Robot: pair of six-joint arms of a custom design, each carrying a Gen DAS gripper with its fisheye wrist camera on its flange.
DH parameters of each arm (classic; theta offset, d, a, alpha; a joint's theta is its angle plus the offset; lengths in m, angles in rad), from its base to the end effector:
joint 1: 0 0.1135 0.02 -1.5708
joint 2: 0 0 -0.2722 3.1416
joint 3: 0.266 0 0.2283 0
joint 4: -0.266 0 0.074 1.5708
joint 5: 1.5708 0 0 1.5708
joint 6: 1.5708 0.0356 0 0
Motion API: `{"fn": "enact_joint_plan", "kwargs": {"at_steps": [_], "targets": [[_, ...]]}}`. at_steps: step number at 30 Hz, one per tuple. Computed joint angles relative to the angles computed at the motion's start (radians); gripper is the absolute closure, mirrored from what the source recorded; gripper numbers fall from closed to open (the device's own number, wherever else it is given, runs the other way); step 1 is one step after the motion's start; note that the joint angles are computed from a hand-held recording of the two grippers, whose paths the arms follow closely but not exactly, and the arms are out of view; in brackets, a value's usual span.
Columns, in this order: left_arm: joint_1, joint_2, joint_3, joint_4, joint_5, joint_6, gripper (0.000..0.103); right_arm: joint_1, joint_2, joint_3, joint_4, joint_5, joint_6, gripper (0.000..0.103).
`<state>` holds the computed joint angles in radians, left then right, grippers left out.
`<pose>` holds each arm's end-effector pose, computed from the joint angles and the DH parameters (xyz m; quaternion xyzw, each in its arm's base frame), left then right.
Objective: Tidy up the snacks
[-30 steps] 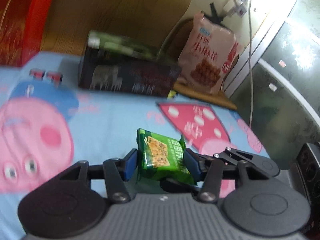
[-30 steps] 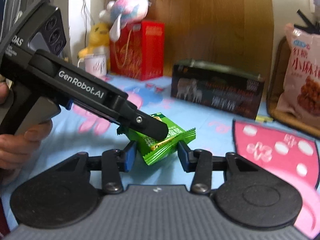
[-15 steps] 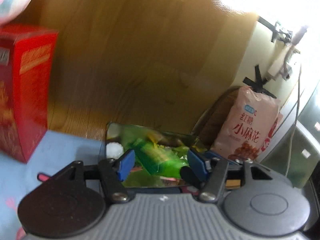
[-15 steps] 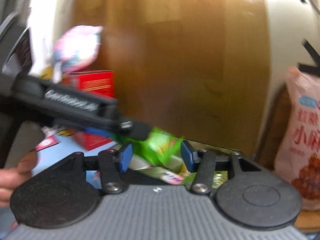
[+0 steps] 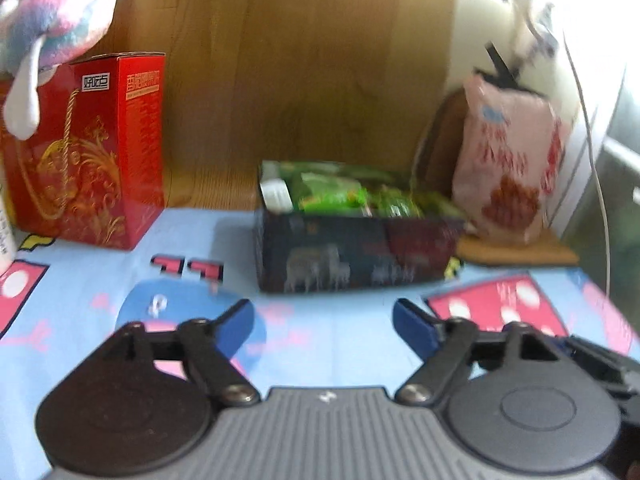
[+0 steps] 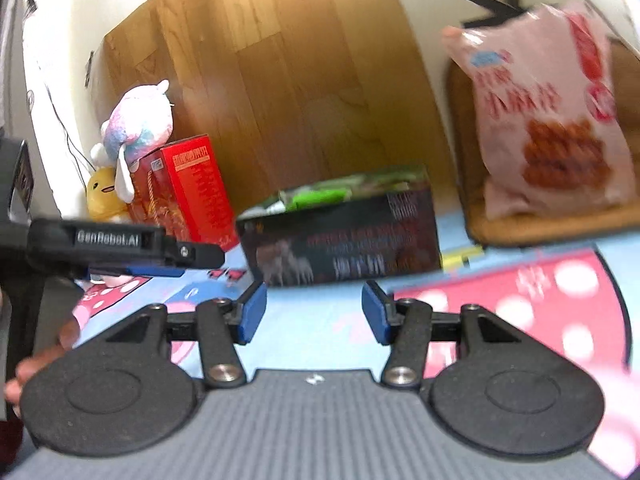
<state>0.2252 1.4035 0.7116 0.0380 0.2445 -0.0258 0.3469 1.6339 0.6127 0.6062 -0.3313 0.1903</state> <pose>0.2639 0.0516 0.2216 -0.0579 0.8898 -0.0651 0.4480 0.2800 0.1135 0.1853 -0.1544 0.8166 0.2761 0.4828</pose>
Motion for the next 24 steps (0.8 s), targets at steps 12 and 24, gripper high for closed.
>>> {"fn": "enact_joint_plan", "kwargs": {"at_steps": [12,24], "targets": [[-0.177,-0.259,-0.157,-0.173,-0.254,-0.067,0.000,-0.067,-0.198,-0.239,0.008,-0.010,0.157,0.040],[-0.346,-0.335,-0.241,-0.144,-0.552,-0.144,0.000,-0.128,-0.183,-0.292,0.124,-0.123,0.178,0.038]]}}
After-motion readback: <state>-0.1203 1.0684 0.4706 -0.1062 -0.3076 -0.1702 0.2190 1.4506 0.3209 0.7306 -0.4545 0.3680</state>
